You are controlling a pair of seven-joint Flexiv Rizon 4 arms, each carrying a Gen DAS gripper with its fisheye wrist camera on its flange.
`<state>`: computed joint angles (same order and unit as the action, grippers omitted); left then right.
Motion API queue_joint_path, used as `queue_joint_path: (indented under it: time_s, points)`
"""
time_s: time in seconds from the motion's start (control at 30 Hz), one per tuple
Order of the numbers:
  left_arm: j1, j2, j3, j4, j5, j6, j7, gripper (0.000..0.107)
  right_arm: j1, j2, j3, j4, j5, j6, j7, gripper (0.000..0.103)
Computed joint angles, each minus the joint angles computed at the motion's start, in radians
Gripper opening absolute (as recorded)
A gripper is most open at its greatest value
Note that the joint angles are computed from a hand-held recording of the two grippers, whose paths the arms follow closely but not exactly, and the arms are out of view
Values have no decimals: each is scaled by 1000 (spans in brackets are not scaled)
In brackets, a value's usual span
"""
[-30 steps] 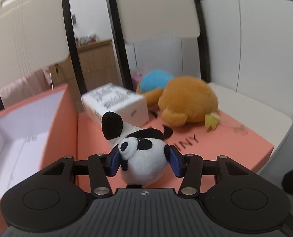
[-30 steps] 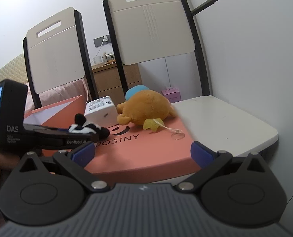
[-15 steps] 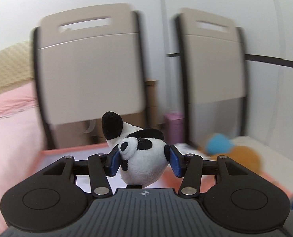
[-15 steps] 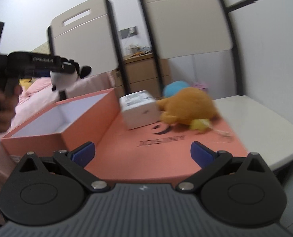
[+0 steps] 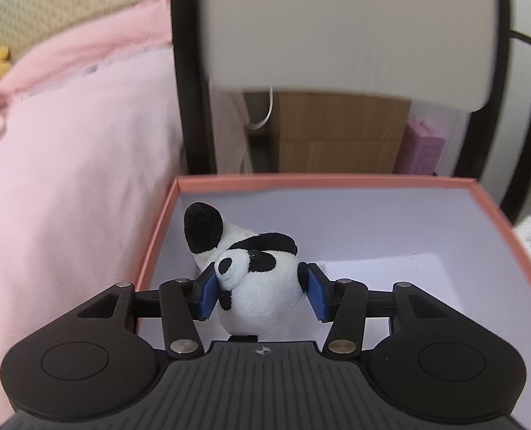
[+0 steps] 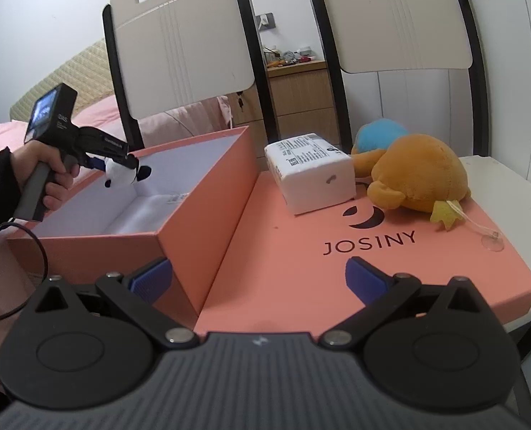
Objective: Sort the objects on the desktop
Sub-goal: 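Carry the panda into the pink box and open the left gripper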
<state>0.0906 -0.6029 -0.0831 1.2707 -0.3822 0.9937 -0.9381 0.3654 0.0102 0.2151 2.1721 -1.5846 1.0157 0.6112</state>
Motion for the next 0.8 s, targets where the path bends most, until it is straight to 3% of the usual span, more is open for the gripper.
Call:
queue_joint_path:
  time_s: [0.07, 0.4, 0.57, 0.63, 0.8]
  points:
    - [2, -34, 9, -56, 8, -91, -21, 55, 8, -8, 5, -10, 37, -26, -28, 103]
    - [4, -84, 29, -140, 54, -210, -36, 57, 35, -55, -3, -42, 135, -98, -65, 103]
    - [23, -80, 8, -132, 37, -215, -2, 62, 46, -45, 1, -42, 147, -145, -68, 103]
    - [34, -68, -7, -110, 9, -201, 13, 74, 47, -40, 1, -41, 131, -150, -56, 103]
    - [56, -19, -39, -36, -77, -151, 57, 84, 38, -30, -3, -33, 57, -124, 8, 103]
